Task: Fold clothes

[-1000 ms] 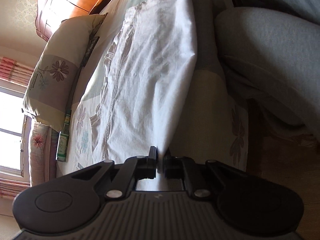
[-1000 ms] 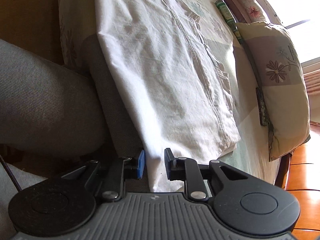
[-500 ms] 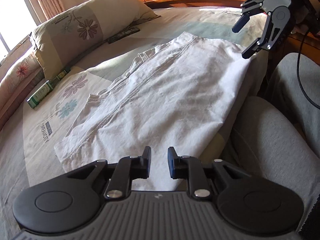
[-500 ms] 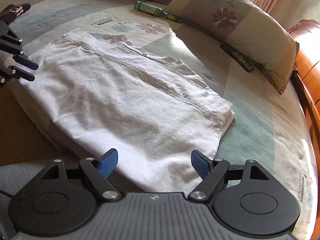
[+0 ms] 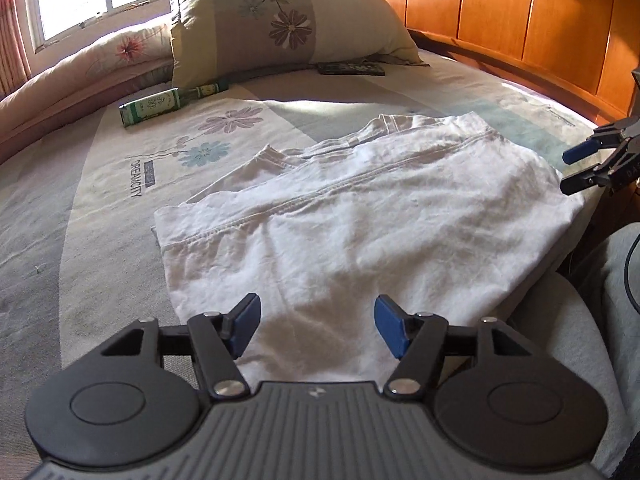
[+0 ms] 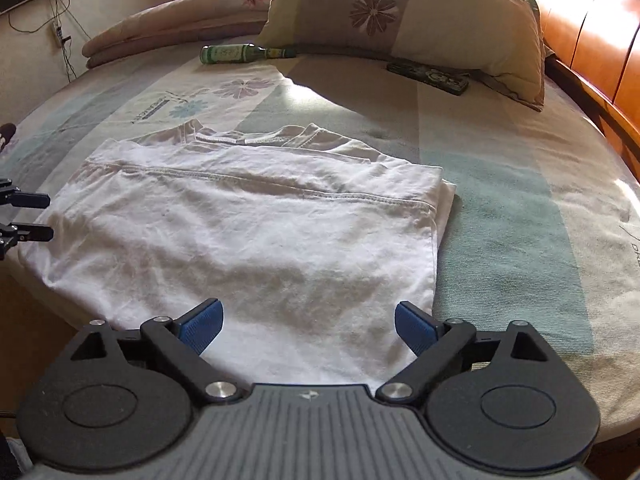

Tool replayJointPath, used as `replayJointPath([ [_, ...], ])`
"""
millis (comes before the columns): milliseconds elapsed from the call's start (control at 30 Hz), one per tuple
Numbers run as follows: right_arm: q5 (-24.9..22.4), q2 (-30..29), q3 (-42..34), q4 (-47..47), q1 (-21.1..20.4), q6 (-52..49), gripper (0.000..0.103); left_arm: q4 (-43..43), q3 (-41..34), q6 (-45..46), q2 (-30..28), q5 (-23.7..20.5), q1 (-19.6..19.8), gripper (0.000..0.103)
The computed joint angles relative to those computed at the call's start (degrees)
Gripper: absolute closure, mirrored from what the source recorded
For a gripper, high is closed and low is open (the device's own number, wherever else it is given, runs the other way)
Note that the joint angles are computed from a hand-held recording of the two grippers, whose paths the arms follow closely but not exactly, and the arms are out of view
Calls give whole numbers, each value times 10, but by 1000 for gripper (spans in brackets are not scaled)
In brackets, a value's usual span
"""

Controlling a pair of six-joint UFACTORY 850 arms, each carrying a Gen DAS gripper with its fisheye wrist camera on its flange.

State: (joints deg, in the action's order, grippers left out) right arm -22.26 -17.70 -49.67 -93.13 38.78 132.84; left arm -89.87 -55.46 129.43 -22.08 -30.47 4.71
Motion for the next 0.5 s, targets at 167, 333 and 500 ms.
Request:
replayJointPath([
  [167, 0, -43, -6, -126, -6, 225, 4, -43, -8, -22, -31, 18, -5, 38],
  [333, -45, -41, -6, -77, 16, 204, 0, -13, -28, -63, -28, -11, 9, 36],
  [500, -72, -35, -18, -108, 0, 232, 0, -50, -69, -85, -51, -25, -1, 32],
])
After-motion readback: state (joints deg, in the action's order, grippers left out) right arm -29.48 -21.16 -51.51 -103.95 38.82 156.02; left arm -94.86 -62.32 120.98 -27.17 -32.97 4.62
